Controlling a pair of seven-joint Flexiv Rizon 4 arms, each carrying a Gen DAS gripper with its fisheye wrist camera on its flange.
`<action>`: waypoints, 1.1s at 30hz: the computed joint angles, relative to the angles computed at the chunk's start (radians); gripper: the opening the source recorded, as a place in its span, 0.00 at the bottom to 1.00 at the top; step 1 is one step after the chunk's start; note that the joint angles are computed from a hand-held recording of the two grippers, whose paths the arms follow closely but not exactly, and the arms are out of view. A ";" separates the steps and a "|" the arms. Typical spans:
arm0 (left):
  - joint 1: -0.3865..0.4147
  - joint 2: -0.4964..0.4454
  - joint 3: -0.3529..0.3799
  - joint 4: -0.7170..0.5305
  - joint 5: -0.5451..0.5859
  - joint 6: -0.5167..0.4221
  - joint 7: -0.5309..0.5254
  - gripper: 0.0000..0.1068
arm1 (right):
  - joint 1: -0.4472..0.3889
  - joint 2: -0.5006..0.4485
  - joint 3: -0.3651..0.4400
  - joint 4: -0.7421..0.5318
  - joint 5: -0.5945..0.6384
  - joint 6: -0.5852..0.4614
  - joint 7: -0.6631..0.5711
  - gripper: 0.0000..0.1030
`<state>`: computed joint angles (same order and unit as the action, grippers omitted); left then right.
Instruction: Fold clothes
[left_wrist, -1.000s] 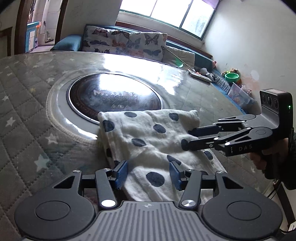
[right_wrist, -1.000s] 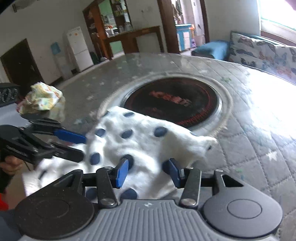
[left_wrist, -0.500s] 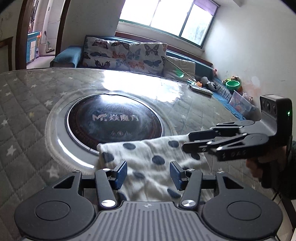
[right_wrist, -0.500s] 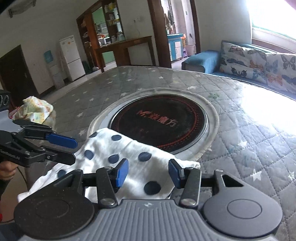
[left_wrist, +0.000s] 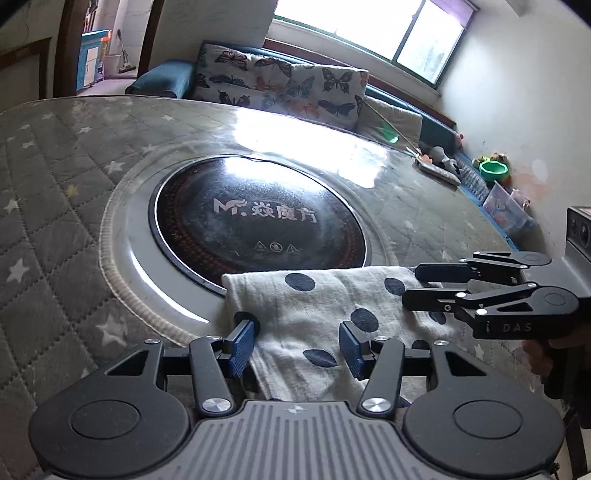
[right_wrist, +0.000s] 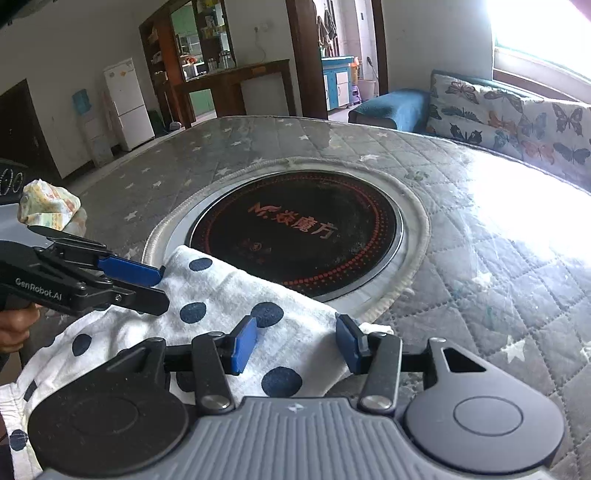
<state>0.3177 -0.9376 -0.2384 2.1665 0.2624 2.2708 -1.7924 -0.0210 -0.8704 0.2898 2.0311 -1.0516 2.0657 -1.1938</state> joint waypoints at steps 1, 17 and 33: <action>-0.001 0.004 0.003 0.008 0.001 0.012 -0.001 0.51 | 0.009 0.007 -0.008 0.009 0.015 0.012 -0.013 0.47; -0.088 0.025 0.095 0.137 -0.061 0.157 -0.012 0.50 | 0.049 0.075 -0.090 0.108 -0.029 0.069 -0.073 0.52; -0.153 0.038 0.140 0.205 -0.114 0.223 -0.015 0.50 | 0.023 0.096 -0.099 0.161 -0.050 0.081 -0.076 0.58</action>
<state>0.1647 -0.9001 -0.0981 2.3715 0.1487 2.4943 -1.8076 0.0022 -0.7746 0.1907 2.1925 -1.1020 2.1467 -1.2700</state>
